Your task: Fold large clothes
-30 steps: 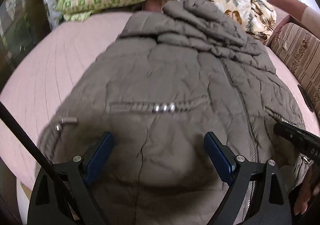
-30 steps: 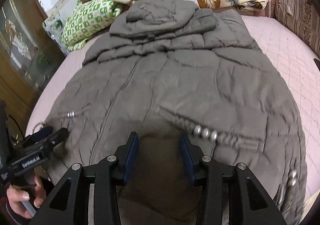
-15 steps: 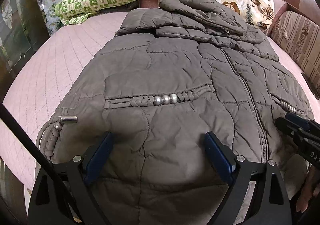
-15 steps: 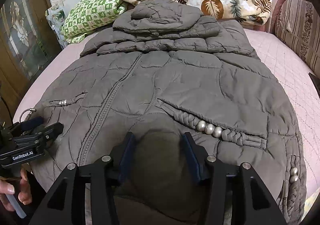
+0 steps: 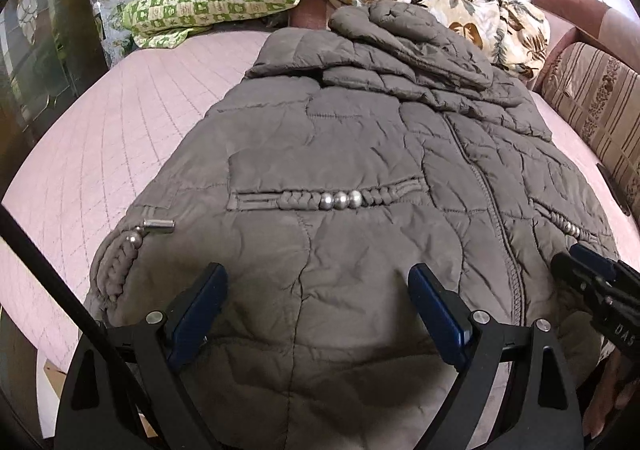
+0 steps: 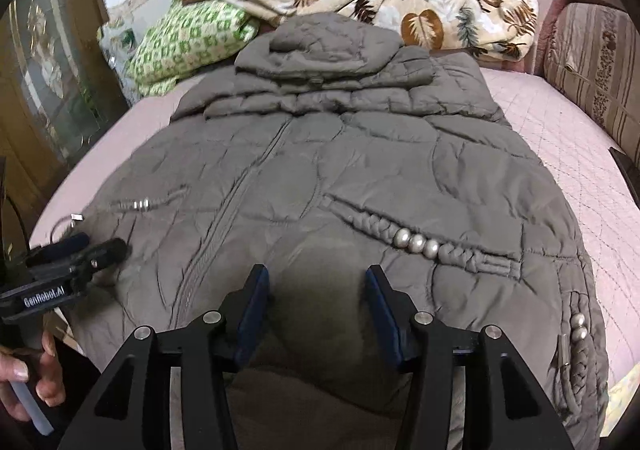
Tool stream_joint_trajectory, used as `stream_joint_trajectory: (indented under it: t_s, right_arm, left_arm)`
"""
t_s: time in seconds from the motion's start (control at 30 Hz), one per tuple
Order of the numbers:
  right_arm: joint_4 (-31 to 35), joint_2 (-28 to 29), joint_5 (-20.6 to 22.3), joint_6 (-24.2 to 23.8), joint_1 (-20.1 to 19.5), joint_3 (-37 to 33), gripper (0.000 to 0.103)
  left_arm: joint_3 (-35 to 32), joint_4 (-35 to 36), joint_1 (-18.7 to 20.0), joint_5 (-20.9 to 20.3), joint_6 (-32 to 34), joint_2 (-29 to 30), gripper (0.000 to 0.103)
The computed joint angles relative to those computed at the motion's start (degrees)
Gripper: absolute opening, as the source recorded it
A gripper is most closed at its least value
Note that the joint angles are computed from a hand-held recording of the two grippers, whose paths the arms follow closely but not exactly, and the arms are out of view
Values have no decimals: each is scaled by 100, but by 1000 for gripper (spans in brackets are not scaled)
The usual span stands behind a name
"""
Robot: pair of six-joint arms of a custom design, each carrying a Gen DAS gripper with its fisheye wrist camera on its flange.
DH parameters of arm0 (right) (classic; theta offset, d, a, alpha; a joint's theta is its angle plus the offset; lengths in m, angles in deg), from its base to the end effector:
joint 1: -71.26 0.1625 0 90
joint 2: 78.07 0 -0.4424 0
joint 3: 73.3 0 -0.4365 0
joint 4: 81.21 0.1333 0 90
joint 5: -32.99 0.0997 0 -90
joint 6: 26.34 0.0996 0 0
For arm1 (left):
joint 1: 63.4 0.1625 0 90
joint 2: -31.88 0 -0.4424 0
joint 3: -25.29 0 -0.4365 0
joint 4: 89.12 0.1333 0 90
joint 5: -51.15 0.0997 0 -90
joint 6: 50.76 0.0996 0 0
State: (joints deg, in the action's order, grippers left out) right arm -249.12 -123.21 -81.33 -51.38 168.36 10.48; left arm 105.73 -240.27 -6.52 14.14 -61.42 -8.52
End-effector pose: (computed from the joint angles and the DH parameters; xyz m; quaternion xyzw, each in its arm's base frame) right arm 0.1889 -0.7702 0.1964 0.1869 -0.9043 0.2935 0.2472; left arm -0.2510 -0.7743 0.1484 0.0912 0.8789 -0.3156 0.3458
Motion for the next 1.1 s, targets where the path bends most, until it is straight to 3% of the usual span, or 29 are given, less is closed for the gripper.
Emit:
stream_joint_trajectory:
  t_s: [0.57, 1.1]
  right_arm:
    - [-68, -96, -91, -76, 10, 202, 58]
    - [-256, -325, 23, -146, -38, 555, 61]
  left_arm:
    - [277, -95, -80, 170, 108, -64, 91]
    - [746, -657, -66, -106, 364, -317, 91]
